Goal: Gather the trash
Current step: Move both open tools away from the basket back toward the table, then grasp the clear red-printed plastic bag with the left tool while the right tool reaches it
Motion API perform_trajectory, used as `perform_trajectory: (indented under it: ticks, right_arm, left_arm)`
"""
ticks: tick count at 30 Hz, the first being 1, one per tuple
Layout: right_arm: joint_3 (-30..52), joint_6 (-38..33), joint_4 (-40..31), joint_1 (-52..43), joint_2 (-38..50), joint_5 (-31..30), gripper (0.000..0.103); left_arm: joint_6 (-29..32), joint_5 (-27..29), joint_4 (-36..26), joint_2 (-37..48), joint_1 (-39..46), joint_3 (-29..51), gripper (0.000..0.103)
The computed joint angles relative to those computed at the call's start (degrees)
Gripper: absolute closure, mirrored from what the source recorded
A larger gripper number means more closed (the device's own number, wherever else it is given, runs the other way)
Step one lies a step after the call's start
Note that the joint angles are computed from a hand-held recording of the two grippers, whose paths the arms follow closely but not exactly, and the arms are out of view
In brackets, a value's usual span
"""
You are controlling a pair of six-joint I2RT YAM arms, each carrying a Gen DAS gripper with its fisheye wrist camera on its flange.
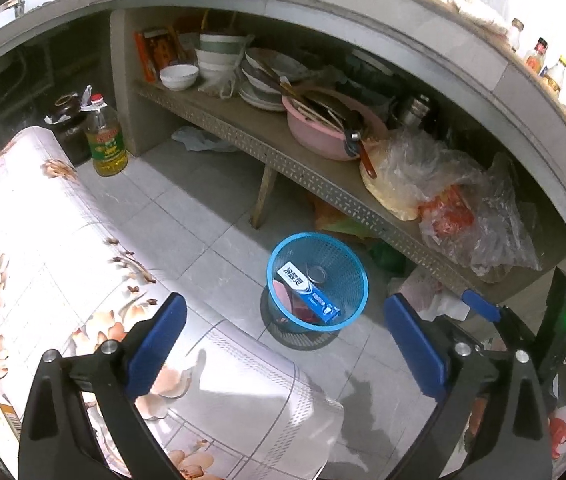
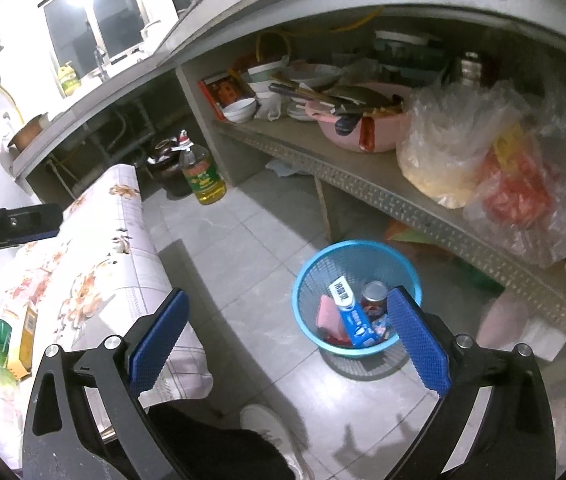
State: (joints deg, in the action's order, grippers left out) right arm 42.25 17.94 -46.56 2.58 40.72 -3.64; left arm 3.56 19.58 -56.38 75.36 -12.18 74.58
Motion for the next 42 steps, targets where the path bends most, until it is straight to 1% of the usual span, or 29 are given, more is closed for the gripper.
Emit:
perform_trajectory:
  ticks: [5, 11, 15, 18, 20, 22, 24, 27, 30, 31, 35, 37, 39, 40, 42]
  right_arm:
    - [2.3, 2.9, -1.5, 6.4, 0.4, 7.6, 0.008]
    - [5.0, 5.3, -3.8, 17.0, 1.8, 19.9, 0.008]
    - [7.4, 7.1, -5.7, 25.1, 3.9, 29.5, 0.008]
    - [9.8, 7.7, -6.9, 31.3, 6.7, 36.5, 0.008]
    - [11.2, 7.2, -7.0, 34.6, 8.2, 39.5, 0.008]
    - [12.2, 6.2, -6.3, 35.6, 9.2, 39.6, 0.008]
    - [12.7, 5.3, -4.9, 35.9, 9.2, 37.8, 0.008]
    - [13.4, 3.5, -1.4, 35.4, 9.5, 32.4, 0.008]
    - [14.0, 1.6, 3.7, 34.0, 11.4, 25.2, 0.008]
    - [14.6, 2.2, 4.6, 34.9, 12.1, 24.6, 0.008]
    - [16.0, 3.9, 10.7, 36.0, 16.4, 19.7, 0.008]
    - [17.1, 5.1, 13.1, 37.0, 19.1, 17.5, 0.008]
    - [18.7, 6.3, 14.1, 37.8, 21.7, 15.3, 0.008]
    - [19.7, 6.6, 14.7, 37.4, 23.4, 12.4, 0.008]
    - [21.5, 7.5, 14.7, 37.5, 26.0, 8.8, 0.008]
  left_arm:
    - [0.5, 3.6, -1.3, -1.2, 4.2, 0.4, 0.006]
    - [2.3, 6.6, -2.4, -2.6, 9.4, 0.4, 0.006]
    - [3.8, 8.8, -2.5, -3.9, 13.5, -0.5, 0.006]
    - [5.3, 11.6, -3.5, -4.4, 17.2, -0.5, 0.006]
    - [6.8, 13.0, -4.3, -4.6, 20.1, -0.4, 0.006]
    - [8.6, 14.6, -4.9, -4.7, 22.9, -0.3, 0.006]
    - [10.4, 16.3, -5.6, -4.9, 26.1, -0.1, 0.006]
    - [14.1, 20.1, -7.7, -4.8, 32.9, 0.8, 0.006]
    - [18.2, 23.0, -10.4, -4.2, 40.7, 2.7, 0.006]
    - [20.0, 23.9, -11.5, -3.7, 43.8, 3.6, 0.006]
    - [26.2, 23.9, -16.6, 0.2, 55.8, 8.7, 0.006]
    - [28.9, 23.7, -18.2, 2.1, 61.6, 11.0, 0.006]
    - [30.9, 23.2, -18.5, 3.6, 66.4, 12.6, 0.006]
    - [31.8, 22.8, -18.0, 4.6, 69.2, 13.4, 0.006]
    - [32.6, 21.7, -17.1, 6.2, 72.1, 14.2, 0.006]
